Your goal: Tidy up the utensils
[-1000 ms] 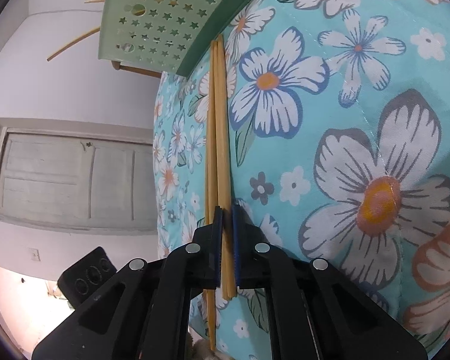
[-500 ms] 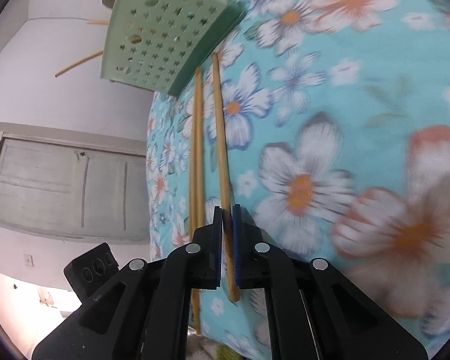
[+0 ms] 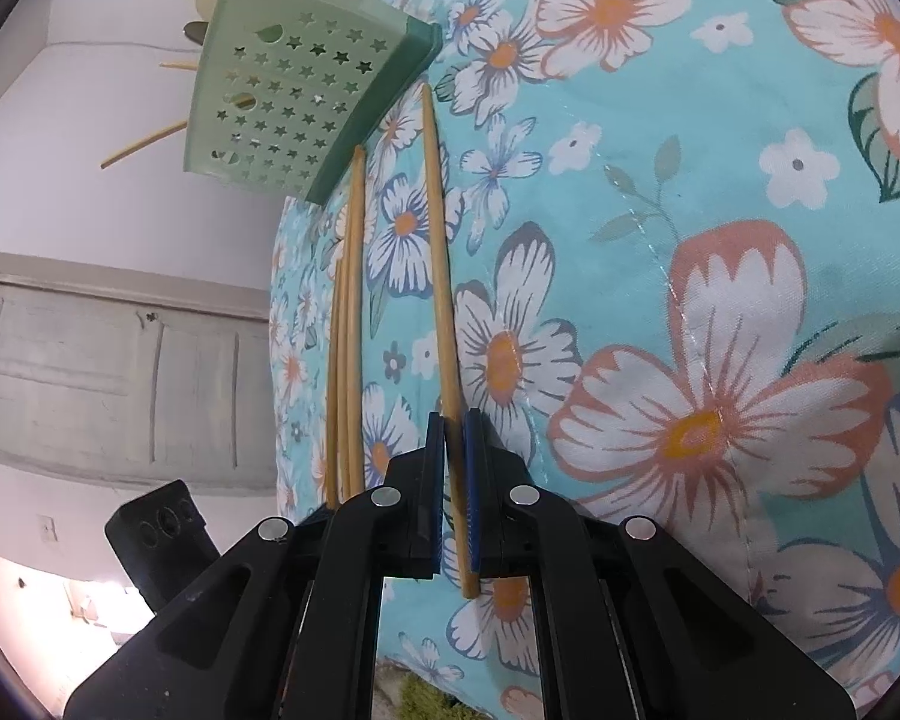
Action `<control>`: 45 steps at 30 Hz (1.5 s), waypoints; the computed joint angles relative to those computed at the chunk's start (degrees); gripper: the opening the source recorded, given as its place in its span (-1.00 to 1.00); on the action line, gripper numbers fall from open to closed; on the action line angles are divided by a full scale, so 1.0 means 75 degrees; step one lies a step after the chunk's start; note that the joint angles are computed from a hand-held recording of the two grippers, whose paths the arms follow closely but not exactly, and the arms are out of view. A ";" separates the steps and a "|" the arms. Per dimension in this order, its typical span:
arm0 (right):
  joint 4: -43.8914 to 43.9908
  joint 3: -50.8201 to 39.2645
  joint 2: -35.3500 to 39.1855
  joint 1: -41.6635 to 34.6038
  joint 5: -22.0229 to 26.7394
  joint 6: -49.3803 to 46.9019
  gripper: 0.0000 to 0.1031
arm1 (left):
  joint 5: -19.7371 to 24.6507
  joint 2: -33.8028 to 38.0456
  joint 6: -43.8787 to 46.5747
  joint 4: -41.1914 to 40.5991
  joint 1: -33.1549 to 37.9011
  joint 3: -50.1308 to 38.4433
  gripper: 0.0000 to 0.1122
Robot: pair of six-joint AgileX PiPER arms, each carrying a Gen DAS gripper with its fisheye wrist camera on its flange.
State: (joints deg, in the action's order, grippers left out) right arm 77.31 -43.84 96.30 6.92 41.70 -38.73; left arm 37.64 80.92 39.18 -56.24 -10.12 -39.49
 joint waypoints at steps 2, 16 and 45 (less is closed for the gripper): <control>-0.0176 -0.0161 -0.0012 0.0328 -0.0129 0.0300 -0.92 | 0.0086 -0.0134 0.0134 -0.0174 0.0186 0.0072 -0.91; -0.2662 0.0454 -0.1348 0.1015 -0.0251 0.1900 -0.92 | -0.0188 -0.0788 0.0092 -0.0829 0.1298 0.0651 -0.91; -0.3175 -0.0477 -0.0945 0.1234 -0.0674 0.2504 -0.38 | 0.0054 0.0491 -0.1354 0.1284 0.0499 -0.1085 -0.46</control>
